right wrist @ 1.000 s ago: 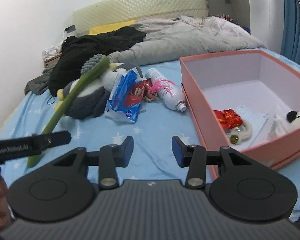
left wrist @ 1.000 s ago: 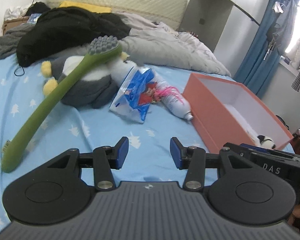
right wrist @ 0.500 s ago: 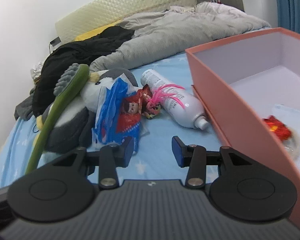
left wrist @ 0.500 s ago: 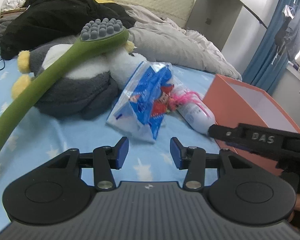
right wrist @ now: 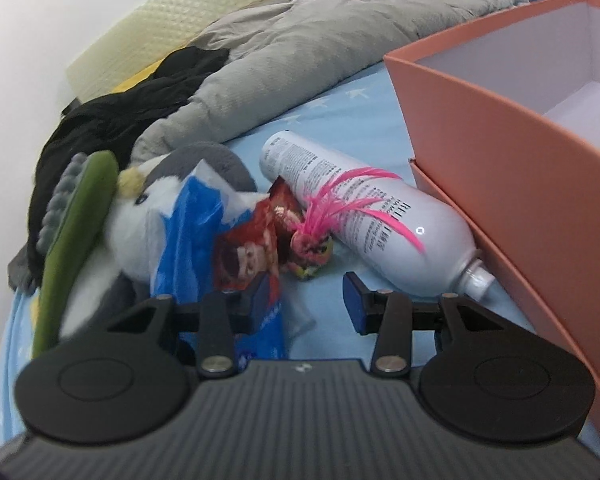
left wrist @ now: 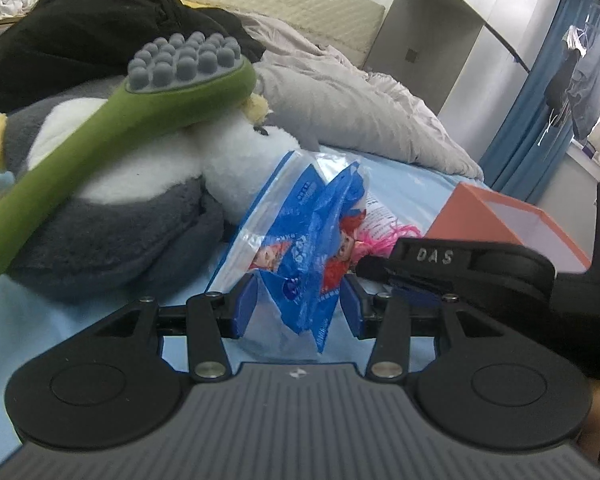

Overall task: Organize soft objects
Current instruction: 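Close the left tool on the blue plastic bag while the right tool pinches the clear bag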

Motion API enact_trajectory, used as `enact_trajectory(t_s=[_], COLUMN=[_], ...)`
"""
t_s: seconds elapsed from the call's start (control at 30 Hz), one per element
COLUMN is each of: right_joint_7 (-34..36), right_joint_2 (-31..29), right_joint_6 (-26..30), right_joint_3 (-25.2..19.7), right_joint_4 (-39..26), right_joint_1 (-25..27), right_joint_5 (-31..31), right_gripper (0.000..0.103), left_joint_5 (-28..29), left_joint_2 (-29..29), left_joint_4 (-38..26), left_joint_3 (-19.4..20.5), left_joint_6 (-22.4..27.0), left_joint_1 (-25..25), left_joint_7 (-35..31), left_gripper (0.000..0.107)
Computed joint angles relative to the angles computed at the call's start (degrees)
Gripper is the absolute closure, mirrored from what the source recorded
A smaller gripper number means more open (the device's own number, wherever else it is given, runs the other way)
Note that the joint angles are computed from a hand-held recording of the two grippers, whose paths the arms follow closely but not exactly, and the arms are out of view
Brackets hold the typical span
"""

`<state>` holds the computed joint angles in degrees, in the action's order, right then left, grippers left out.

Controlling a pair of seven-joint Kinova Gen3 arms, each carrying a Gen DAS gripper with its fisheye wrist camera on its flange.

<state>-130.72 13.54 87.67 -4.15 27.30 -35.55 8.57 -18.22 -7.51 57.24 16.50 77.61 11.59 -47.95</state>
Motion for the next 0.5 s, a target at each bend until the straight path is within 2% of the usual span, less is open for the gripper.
enact_trajectory(t_s=[0.13,0.23,0.3,0.5], right_joint_7=[-2.6,-3.64,-4.97,-6.72], right_joint_2=[2.86,4.08,3.77,4.19], right_joint_6=[1.12,0.92,-1.09,-3.3], right_joint_3=[1.0,1.91,2.47,2.62], right_joint_4=[-2.97,-3.98,-2.23,-1.31], right_joint_1=[-1.23,-1.91,-2.53,-3.15], right_joint_5=[1.38,1.8,2.58,4.18], right_gripper=[0.063,0.064,0.064,0.077], left_joint_5=[1.68,1.89,1.62,2.39], left_joint_2=[0.56,0.89,1.28,1.47], left_joint_4=[1.17,1.74,1.75,2.5], left_joint_3=[-1.69,-2.1,-2.2,-3.17], left_joint_6=[-1.4,-1.95,-1.85,-2.92], left_joint_1=[-0.06,-0.18,-0.1,-0.08], left_joint_7=[-1.14,-1.88,-2.05,-1.48], left_gripper=[0.058,0.068,0.074,0.092])
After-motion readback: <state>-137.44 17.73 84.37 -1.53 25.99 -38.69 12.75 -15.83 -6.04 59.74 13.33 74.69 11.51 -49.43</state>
